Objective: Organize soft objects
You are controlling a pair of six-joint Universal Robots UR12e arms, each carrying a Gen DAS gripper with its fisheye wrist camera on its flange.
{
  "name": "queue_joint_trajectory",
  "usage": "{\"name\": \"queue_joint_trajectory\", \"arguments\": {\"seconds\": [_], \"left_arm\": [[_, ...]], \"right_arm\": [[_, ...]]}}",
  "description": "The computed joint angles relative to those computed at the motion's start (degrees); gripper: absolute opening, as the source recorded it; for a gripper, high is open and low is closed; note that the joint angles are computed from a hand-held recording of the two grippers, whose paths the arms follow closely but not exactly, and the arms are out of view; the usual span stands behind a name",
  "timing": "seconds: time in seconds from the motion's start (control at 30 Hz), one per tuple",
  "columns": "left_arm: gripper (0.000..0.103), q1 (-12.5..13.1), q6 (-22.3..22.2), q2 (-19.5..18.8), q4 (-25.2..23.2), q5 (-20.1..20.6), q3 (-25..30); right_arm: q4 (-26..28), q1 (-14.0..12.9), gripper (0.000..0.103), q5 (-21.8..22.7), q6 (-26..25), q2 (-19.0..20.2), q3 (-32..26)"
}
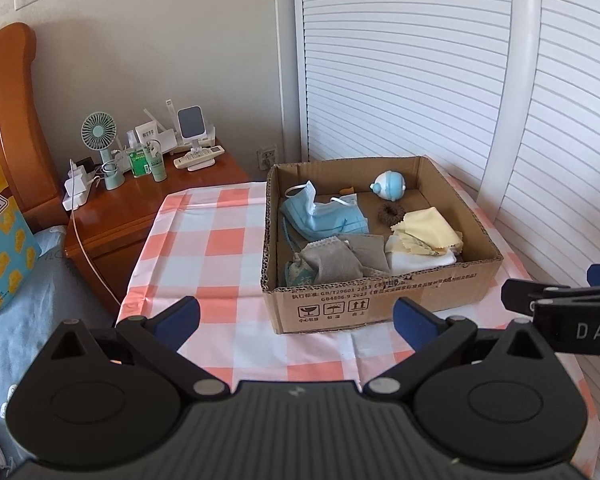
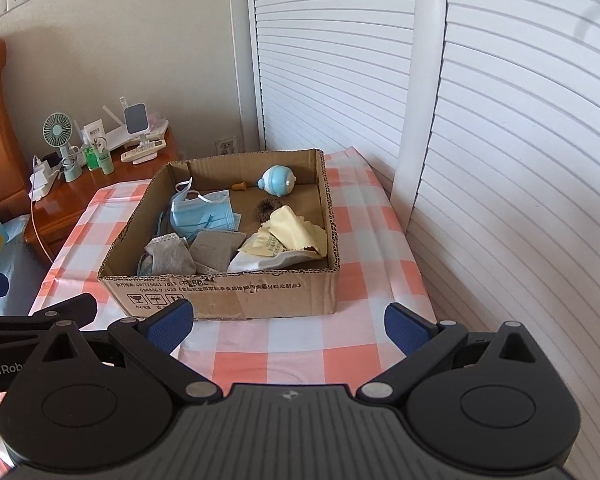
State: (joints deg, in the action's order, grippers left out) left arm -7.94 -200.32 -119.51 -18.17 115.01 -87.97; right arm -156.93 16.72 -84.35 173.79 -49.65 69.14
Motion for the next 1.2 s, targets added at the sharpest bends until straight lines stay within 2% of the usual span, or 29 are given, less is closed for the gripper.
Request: {"name": "queue_joint_trajectory", "arguments": {"seconds": [1.2], "left_arm": [[0.102, -0.2, -1.4, 0.5, -0.7, -0.1, -0.3]], "right_arm": [[-0.4, 0.0, 0.103, -0.3, 0.2, -0.5, 0.7]]}}
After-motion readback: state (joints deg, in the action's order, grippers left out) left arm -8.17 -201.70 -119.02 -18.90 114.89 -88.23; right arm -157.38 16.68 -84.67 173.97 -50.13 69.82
